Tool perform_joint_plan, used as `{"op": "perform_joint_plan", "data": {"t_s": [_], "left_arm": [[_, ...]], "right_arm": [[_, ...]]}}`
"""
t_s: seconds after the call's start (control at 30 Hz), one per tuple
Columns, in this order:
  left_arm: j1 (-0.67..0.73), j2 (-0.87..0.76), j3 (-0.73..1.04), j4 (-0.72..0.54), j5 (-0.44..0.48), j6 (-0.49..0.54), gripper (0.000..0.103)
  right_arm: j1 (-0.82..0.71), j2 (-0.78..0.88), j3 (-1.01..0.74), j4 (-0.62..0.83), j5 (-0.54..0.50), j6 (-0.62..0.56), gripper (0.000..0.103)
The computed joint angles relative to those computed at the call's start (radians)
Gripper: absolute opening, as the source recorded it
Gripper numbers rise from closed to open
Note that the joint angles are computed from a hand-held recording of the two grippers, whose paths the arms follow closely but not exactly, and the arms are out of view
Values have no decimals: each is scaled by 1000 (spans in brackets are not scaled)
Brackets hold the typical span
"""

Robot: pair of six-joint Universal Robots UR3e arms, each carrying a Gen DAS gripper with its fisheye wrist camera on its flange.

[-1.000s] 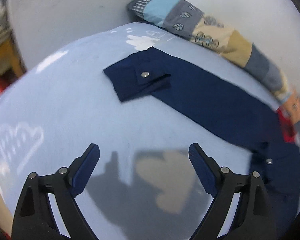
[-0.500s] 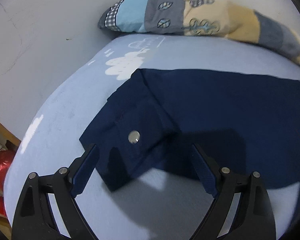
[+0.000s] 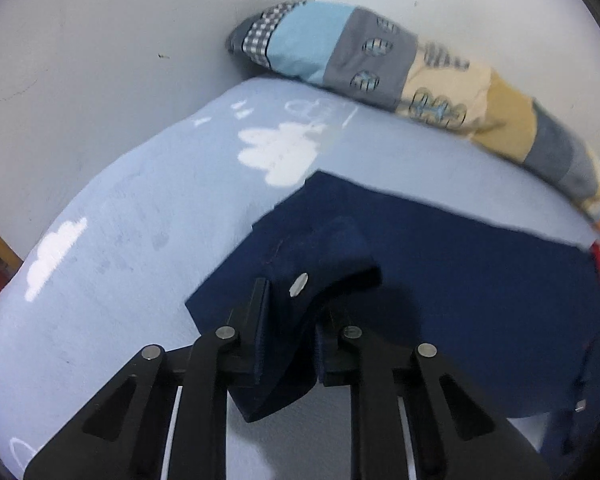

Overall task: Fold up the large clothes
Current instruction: 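Lift the cuff with the left gripper and fold the sleeve across the body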

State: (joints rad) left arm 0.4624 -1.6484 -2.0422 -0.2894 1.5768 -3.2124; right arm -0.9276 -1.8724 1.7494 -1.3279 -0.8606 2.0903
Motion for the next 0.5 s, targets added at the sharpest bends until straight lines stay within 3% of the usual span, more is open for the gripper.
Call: {"op": "perform_joint_plan", "data": {"t_s": [0.23, 0.5], "left_arm": [[-16, 145, 158, -291, -88, -34, 15], [-193, 129, 610, -700, -132, -180, 15]], "right_arm": [[-49, -17, -32, 92, 35, -57, 68], [-121, -28, -100, 231, 83, -144, 68]]}}
